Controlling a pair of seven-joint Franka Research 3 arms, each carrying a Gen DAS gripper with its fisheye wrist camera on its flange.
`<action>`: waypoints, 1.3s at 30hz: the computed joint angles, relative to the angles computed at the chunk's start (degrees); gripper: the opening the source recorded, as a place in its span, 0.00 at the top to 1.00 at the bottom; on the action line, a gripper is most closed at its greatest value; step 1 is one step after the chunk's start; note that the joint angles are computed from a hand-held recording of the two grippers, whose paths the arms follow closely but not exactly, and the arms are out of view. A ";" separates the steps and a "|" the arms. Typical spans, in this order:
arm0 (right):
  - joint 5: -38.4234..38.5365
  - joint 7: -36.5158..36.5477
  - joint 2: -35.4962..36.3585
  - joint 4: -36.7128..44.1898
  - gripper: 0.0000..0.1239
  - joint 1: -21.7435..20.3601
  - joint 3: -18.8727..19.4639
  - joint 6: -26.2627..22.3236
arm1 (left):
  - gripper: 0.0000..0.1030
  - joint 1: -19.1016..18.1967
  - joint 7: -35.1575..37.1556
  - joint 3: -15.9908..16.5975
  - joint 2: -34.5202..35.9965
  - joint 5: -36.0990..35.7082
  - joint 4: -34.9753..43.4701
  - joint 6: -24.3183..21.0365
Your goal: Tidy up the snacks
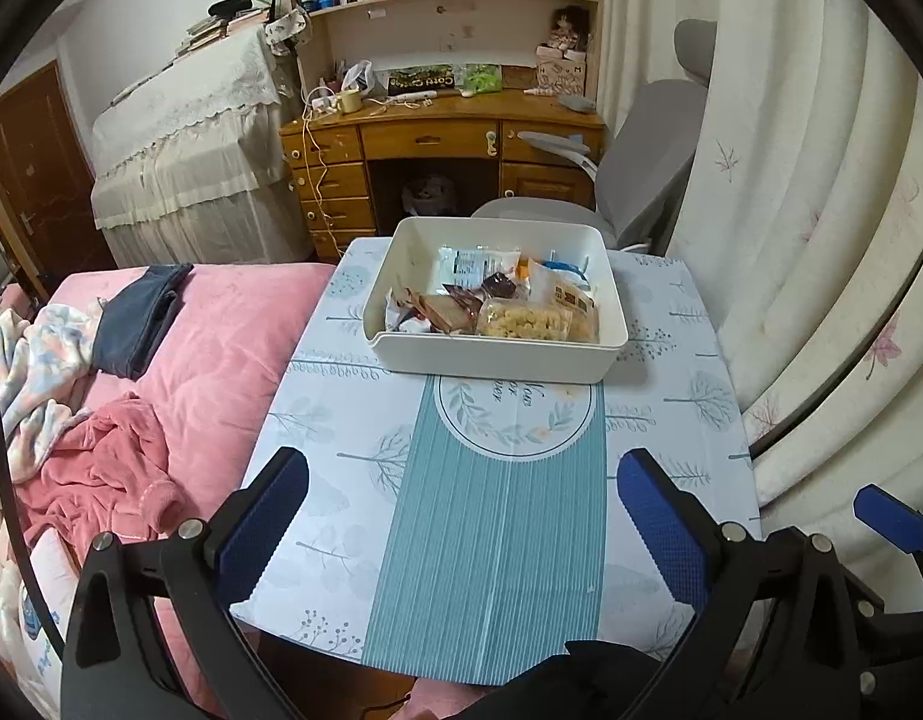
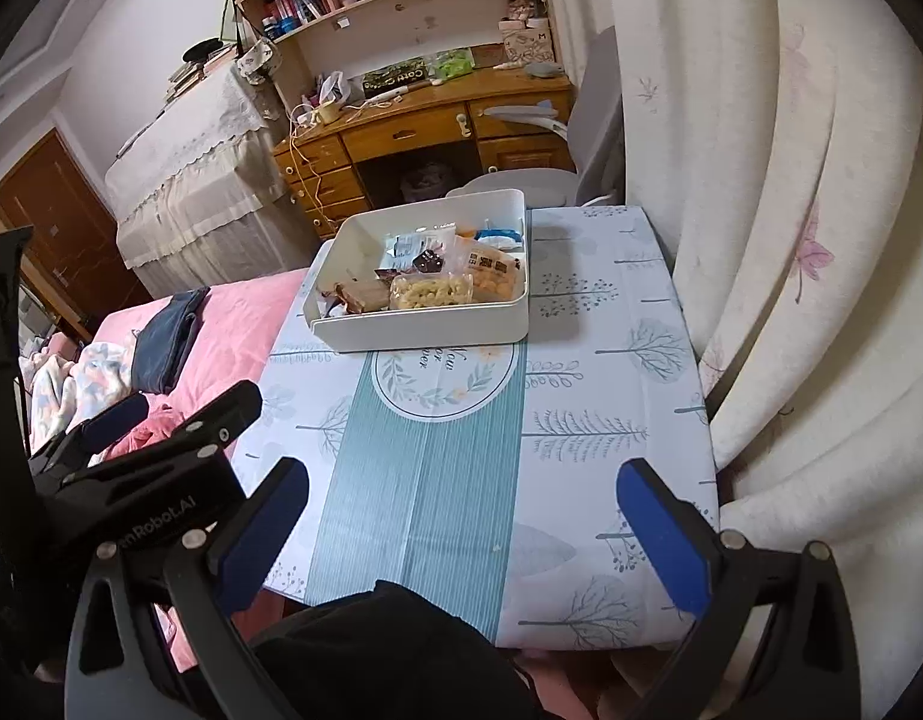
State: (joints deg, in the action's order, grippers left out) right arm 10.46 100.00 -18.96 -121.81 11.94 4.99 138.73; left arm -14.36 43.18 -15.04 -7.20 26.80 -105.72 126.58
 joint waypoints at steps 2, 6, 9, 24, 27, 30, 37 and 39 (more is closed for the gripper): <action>-0.25 0.05 0.08 0.12 0.17 -0.08 0.01 -0.18 | 0.01 -0.04 -0.23 -0.13 0.09 0.52 0.14 0.06; -0.05 0.00 0.25 0.17 0.17 -0.21 -0.29 -0.21 | 0.01 -0.16 -0.31 -0.15 0.40 0.73 0.53 -0.21; 0.11 -0.02 0.54 0.32 0.17 -0.31 -0.41 -0.22 | 0.01 -0.26 -0.33 -0.17 0.71 0.66 0.89 -0.44; 0.21 -0.31 1.03 0.59 0.17 -0.37 -0.50 -0.70 | 0.01 -0.59 -0.63 -0.08 1.40 0.57 1.51 -1.39; 0.17 -0.38 1.14 0.51 0.17 -0.39 -0.52 -0.53 | 0.01 -0.60 -0.63 -0.03 1.54 0.62 1.58 -1.32; 0.37 -0.47 1.36 0.56 0.17 -0.35 -0.60 -0.63 | 0.01 -0.66 -0.62 -0.05 1.61 0.58 1.72 -1.60; 0.73 -0.72 1.57 0.36 0.17 -0.27 -0.71 -0.55 | 0.01 -0.71 -0.69 -0.02 1.83 0.69 2.01 -1.68; 0.64 -0.66 1.64 0.57 0.17 -0.33 -0.69 -0.59 | 0.01 -0.71 -0.62 0.01 1.87 0.70 2.07 -1.63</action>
